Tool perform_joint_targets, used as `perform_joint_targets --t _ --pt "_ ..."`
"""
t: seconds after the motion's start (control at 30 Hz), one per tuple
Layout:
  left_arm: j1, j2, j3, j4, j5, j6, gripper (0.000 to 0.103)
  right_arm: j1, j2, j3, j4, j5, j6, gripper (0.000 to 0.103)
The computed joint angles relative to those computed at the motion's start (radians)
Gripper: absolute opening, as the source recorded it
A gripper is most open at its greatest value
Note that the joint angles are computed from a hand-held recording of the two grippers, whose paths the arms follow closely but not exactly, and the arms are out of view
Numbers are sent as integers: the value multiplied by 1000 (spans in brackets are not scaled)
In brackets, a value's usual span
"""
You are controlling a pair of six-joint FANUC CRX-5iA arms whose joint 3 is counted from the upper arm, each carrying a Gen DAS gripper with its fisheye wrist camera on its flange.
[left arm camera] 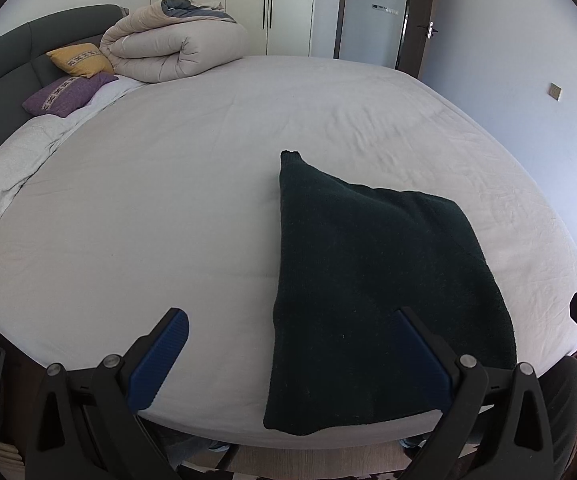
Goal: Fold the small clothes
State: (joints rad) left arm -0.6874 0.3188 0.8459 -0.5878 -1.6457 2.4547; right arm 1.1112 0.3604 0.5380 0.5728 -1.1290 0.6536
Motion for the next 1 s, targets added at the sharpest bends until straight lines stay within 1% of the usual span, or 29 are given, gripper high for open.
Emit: perform_joint_targets --t 0.3,1.0 --pt "0 1 -7 4 1 -3 103 -1 17 30 -21 -20 8 103" --pt "-1 5 -7 10 1 1 103 5 47 54 -36 -31 5 103"
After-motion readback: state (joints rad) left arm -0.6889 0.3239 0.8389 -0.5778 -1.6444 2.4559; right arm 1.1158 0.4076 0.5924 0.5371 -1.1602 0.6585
